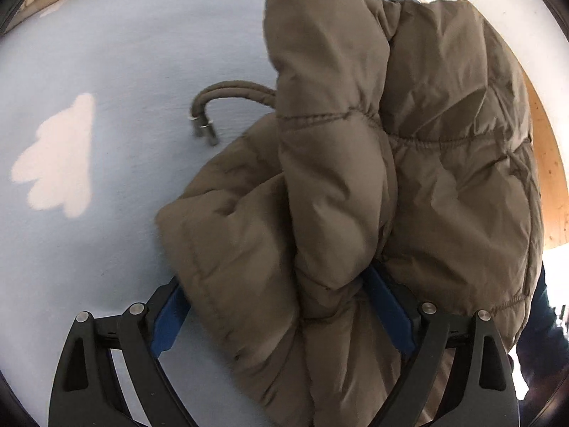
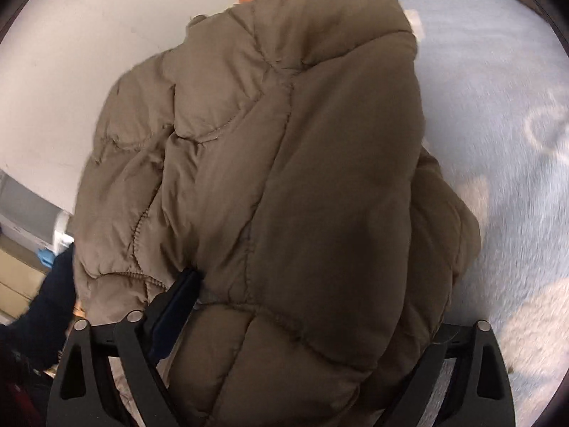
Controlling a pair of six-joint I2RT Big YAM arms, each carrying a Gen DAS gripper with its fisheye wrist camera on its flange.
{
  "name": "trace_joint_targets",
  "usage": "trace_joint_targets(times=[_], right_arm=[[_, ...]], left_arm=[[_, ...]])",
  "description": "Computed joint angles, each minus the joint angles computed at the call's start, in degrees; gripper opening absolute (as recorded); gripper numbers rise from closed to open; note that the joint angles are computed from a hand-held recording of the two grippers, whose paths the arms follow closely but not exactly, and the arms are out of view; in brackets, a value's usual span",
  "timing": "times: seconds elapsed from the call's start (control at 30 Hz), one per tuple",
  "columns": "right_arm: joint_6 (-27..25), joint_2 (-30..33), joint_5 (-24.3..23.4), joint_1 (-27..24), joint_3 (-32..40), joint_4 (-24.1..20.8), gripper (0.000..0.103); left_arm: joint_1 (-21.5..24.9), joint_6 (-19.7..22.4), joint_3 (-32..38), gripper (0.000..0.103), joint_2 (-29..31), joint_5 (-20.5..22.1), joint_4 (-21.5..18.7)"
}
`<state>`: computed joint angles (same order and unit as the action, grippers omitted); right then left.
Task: Fold large clothes
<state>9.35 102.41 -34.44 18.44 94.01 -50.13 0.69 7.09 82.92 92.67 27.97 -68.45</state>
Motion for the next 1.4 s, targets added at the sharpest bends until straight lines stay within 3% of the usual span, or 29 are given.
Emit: trace_joint_targets(times=[0.1,0.13,0.17,0.23,0.3,0.37,0.4,0.43,0.57,0.6,0.7,0.77,0.8,0.87,0.93,1.13,1.4], right_arm=[[-1.74,-1.27,3.65,1.38,-0.26,-0.17,0.06],[-2.95,-2.14,6.35,2.22,-0.52,-0.31,0.055],[-4.18,-2.66,8.62,2.95,-0.48,-0.77,0.054],[-5.13,-2.99,12.29,4.08,-0.09,-1.44,0.054],[-5.08,-3.02,12.93,4.52,0.05,-1.75,0.055],[-4.02,-2.67,11.93,3.91,0.48,-2.8,0.066],[-2.76,-2.04,11.93,3.6,0.88,-3.33,0.077],[-1.89,-1.12,11.78,3.15,1.67,-3.92,0.085],[-1.19,0.92,7.28,1.58,2.65,-2.33,0.089],[-1.24,1.11,6.9,1.56,2.7,-1.72,0.086],[-2.42,0.48,6.45,2.15,2.49,-1.52,0.052],[-4.95,-1.09,11.81,4.0,2.47,-2.02,0.043],[-5.15,-1.92,13.82,4.79,2.15,-1.84,0.04],[-4.34,-3.82,15.94,5.6,0.68,-0.28,0.037],[-3.81,-5.95,17.17,5.99,-1.43,1.91,0.034],[-2.27,-11.33,17.85,6.55,-5.13,3.97,0.032],[0.4,-16.39,16.8,7.97,-6.44,3.49,0.031]], left_arm=[[-1.49,-0.1,2.35,0.09,1.11,-1.51,-1.34],[-2.6,-0.91,3.39,0.082,1.44,-1.66,-1.73],[-3.55,-1.35,4.28,0.071,1.59,-1.12,-2.14],[-4.6,-1.03,5.03,0.066,1.0,-2.19,-2.68],[-5.0,-1.2,5.7,0.066,1.3,-2.95,-3.11],[-4.5,-3.54,7.24,0.066,2.55,-1.6,-3.8],[-3.68,-4.68,6.97,0.067,2.68,-0.35,-3.89],[-3.5,-5.46,7.33,0.073,3.29,-0.05,-4.04],[-2.96,-8.15,8.36,0.081,5.55,3.57,-3.1],[-2.95,-8.51,8.68,0.081,5.93,4.15,-2.99],[-4.47,-8.85,10.31,0.076,6.2,1.69,-3.27],[-6.53,-9.66,10.8,0.052,4.89,-1.18,-2.53],[-7.77,-9.24,10.76,0.049,3.69,-3.95,-2.22],[-8.93,-9.57,10.21,0.038,1.98,-6.28,-1.62],[-9.83,-11.63,9.05,0.033,0.04,-7.78,-0.01],[-10.43,-14.92,4.36,0.031,-7.28,-5.04,4.13],[-9.79,-18.04,1.32,0.029,-14.02,-3.05,3.96]])
